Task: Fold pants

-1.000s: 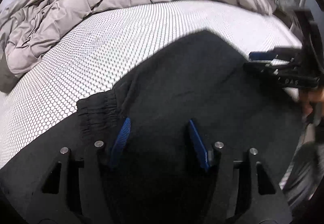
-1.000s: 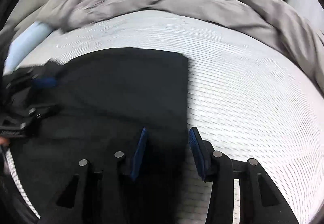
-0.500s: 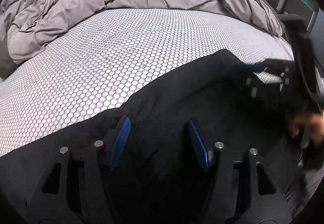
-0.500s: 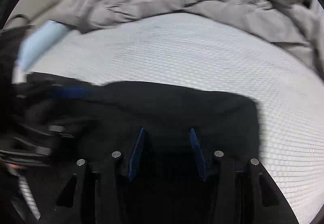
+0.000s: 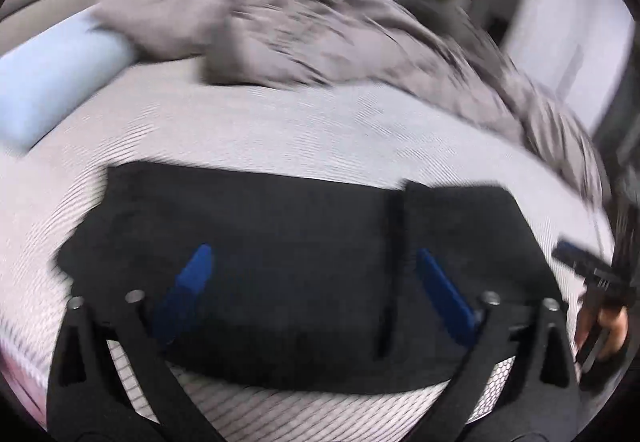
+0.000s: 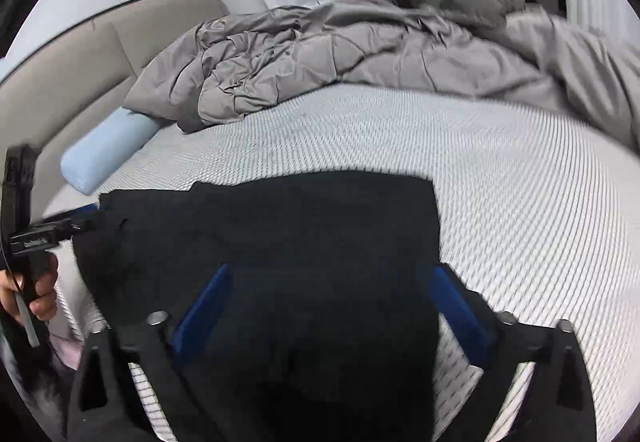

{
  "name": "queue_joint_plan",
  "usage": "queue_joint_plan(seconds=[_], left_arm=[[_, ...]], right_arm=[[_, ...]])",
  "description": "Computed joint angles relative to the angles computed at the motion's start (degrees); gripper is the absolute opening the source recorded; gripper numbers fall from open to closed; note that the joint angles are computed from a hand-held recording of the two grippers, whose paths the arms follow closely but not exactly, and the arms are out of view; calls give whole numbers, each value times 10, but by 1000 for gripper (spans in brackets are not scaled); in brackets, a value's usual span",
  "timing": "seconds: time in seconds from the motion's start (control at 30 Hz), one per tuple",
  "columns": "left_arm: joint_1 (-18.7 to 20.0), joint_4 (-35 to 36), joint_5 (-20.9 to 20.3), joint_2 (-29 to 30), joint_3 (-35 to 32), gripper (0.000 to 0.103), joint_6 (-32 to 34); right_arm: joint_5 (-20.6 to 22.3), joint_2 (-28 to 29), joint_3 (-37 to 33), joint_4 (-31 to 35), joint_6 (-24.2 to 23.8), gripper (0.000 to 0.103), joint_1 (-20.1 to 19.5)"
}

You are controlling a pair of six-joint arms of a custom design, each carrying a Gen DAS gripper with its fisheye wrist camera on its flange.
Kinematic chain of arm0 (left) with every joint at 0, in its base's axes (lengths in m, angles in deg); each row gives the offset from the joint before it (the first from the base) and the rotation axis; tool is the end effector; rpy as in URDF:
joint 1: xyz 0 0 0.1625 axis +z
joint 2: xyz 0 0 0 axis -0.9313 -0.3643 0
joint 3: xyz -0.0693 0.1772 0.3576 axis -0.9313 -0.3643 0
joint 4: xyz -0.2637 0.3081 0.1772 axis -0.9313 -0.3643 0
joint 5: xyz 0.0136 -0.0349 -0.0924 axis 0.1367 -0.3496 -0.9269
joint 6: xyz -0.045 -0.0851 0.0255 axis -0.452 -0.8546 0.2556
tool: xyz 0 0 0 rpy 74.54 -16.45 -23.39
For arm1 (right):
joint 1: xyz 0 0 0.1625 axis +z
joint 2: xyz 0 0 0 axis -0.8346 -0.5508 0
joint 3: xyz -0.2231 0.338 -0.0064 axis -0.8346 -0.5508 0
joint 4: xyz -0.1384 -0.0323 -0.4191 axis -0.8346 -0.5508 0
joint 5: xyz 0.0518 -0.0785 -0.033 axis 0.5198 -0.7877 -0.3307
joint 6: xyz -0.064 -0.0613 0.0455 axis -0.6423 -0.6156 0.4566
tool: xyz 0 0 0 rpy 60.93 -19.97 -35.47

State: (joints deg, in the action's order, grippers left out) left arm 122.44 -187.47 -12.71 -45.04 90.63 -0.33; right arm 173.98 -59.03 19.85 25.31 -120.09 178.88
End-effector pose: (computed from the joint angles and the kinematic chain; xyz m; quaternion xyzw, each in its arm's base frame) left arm -0.0852 -0.4375 0.3785 0.2160 0.9008 -0.3221 0.1954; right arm 0.2920 -0.3652 0.1104 0.0026 -0.8601 0.4077 0.3065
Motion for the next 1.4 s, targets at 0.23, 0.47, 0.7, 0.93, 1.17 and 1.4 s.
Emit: queue_joint_plan(seconds=[0.23,0.47,0.7,0.93,1.17,1.4], left_arm=[[129,56,-55,-46,-33,97,-91],[210,33,-126,23,-76,43,-162],[217,56,-116,8,-71,28,-222],[232,66,-145,-34,-53,63,-204],[211,9,-83,24,-66,18,-225],[-1,-76,73,-22,13,2,-123]], right_arm=[[48,2,15,-7,-3,103,28],[42,-33,48,-42,-12,103,33],[49,-33,53,-48,-23,103,35],[62,-46,76,-34,3,103,36],[56,-45,73,-32,8,103,34],[46,-29,56,-37,-23,103,31]])
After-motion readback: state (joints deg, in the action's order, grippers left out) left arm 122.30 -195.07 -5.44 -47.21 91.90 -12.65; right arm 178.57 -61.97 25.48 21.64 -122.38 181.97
